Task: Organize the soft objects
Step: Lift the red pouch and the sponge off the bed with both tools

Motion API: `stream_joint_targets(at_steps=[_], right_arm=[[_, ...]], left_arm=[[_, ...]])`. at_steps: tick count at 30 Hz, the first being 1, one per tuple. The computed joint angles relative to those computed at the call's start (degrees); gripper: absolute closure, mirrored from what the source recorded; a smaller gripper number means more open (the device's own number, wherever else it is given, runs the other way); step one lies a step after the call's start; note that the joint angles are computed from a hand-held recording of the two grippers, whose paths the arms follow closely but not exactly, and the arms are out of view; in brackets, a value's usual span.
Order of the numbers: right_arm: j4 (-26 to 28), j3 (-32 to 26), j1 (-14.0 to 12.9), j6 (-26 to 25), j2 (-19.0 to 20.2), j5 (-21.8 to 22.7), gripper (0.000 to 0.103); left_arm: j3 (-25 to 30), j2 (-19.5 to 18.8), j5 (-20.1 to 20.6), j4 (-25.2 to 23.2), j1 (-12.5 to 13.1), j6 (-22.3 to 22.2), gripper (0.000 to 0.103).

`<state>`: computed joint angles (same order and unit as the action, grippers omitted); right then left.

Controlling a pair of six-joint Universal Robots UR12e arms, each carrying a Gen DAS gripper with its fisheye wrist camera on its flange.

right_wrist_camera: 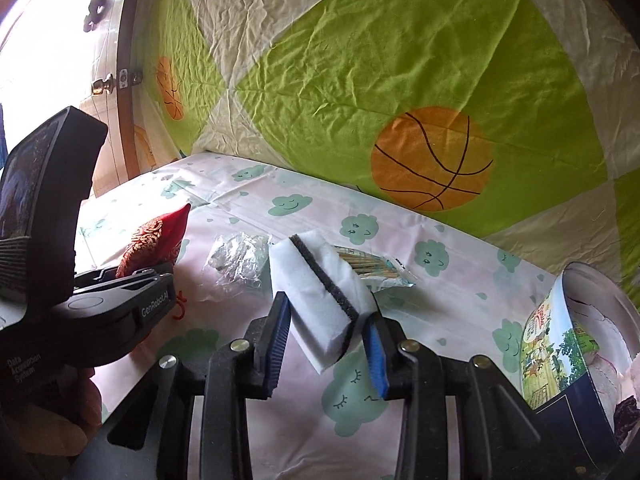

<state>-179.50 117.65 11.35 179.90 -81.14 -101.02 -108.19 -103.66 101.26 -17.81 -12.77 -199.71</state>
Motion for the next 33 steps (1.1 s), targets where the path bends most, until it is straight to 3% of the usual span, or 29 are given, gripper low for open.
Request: stream_joint_targets(at_steps=[3, 16, 33], right_arm=[[0.6, 0.2, -0.3, 0.3, -0.3, 2.0, 0.066], [-2.1, 2.8, -0.5, 2.6, -2.1, 1.7, 0.066], [-6.3, 6.7, -1.4, 6.0, -5.0, -0.7, 0.066]], left_arm=[[0.1, -0.1, -0.1, -0.3, 0.0, -0.1, 0.076], [-0.2, -0.1, 0.6, 1.0, -0.7, 0.9, 0.076], [-2.1, 0.0, 0.7, 10.1, -2.5, 6.7, 0.076]])
